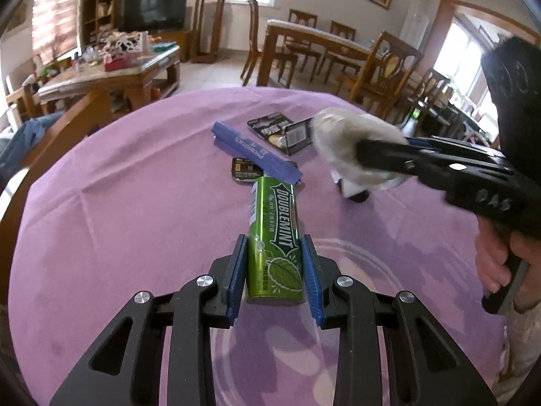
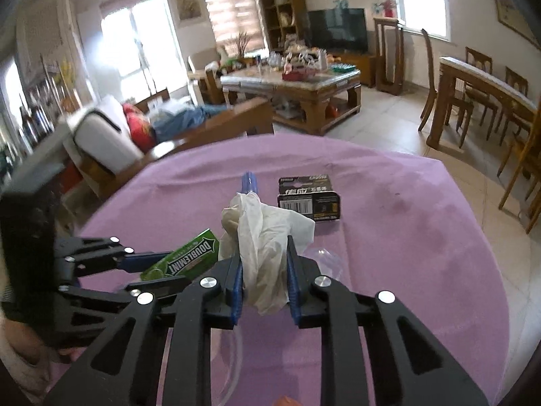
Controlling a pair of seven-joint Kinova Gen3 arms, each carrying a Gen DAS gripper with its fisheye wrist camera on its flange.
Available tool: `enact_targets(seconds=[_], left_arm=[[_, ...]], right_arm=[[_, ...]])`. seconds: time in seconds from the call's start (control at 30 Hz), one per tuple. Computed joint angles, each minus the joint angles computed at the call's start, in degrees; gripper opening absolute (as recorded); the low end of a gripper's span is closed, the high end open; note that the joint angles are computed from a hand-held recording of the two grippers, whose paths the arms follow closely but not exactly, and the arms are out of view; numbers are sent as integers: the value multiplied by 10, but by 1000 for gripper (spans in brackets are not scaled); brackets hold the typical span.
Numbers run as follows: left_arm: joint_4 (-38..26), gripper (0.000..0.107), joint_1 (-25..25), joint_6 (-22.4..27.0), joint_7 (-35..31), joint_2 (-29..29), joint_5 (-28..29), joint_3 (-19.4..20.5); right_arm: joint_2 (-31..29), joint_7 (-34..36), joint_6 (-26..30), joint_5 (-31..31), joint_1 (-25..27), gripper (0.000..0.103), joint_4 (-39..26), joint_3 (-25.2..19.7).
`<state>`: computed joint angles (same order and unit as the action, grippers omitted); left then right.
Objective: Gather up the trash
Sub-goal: 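Grasp the green gum pack with the left tool while the right tool grasps the white tissue, then carry the gum pack and tissue over the black bin and release both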
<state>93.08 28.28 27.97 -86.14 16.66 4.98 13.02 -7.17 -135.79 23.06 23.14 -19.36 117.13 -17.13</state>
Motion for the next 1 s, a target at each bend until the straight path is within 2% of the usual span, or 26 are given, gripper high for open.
enact_targets(seconds=[0.1, 0.2, 0.33, 0.4, 0.53, 0.73, 1.0], left_arm=[[22, 31, -3, -20, -8, -21, 10, 8], [40, 31, 1, -39, -11, -40, 17, 15], [53, 31, 15, -63, -12, -58, 21, 28], [52, 31, 38, -71, 1, -63, 7, 26], [41, 31, 60, -82, -2, -62, 1, 40], [-9, 31, 144, -79, 42, -34, -58, 32], [-114, 31, 249, -56, 57, 32, -116, 31]], right_arm=[[-45, -31, -22, -6, 17, 22, 31, -10], [-98, -60, -43, -17, 59, 22, 67, -43], [-158, -64, -52, -53, 96, 22, 101, -67], [-194, -62, -50, -72, 111, 22, 118, -73], [-264, -45, -24, -113, 121, 22, 144, -64], [-365, -21, 29, -161, 155, 22, 170, -59], [-517, 27, 149, -192, 213, 22, 184, -8]])
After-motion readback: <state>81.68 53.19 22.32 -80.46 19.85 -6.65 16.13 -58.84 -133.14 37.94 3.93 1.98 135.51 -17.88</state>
